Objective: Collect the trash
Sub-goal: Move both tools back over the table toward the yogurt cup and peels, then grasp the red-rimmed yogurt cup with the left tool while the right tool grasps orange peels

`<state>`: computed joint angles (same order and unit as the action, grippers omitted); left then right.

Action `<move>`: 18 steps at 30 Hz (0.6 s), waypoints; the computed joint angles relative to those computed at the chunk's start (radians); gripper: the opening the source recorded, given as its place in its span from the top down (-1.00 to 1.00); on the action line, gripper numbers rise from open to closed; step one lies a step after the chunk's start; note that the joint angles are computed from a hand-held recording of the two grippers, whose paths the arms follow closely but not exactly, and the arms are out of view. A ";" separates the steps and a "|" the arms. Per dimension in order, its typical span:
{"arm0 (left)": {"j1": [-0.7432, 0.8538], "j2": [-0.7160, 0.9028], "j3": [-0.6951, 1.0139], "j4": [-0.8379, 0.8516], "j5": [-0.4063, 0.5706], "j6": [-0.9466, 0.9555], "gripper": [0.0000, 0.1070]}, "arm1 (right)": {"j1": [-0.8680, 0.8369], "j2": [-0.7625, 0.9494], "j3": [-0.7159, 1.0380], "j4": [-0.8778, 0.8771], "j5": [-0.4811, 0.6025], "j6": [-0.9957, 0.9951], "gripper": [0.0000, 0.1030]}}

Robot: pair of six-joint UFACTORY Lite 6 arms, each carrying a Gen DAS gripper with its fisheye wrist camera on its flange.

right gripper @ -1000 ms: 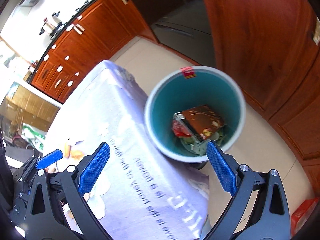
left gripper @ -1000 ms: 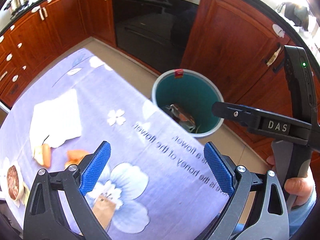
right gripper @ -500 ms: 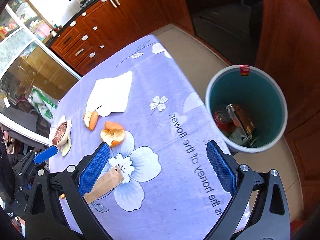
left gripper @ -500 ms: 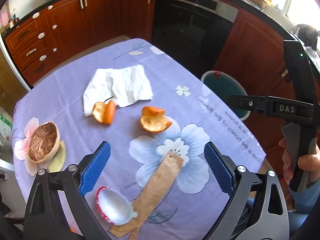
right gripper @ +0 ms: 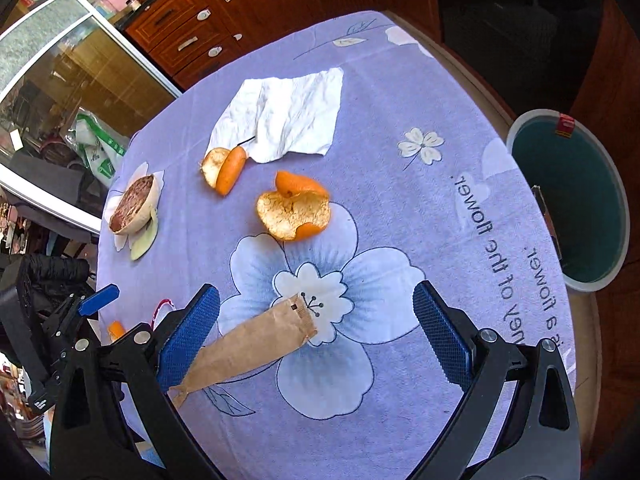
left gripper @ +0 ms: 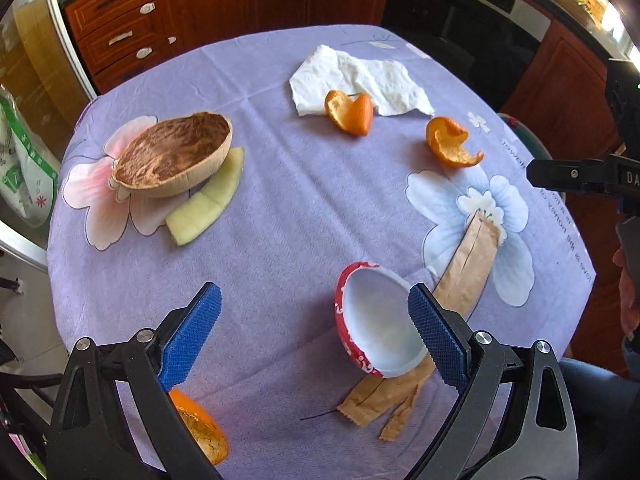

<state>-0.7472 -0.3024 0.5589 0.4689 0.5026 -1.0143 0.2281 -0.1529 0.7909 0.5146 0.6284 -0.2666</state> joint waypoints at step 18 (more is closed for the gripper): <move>-0.174 0.086 -0.034 0.199 -0.061 -0.288 0.79 | 0.036 0.127 0.066 -0.069 -0.097 0.040 -0.81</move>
<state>-0.9213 -0.2166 0.5246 0.6674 0.4417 -1.3025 0.2642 -0.0260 0.8571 0.4454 0.5311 -0.2263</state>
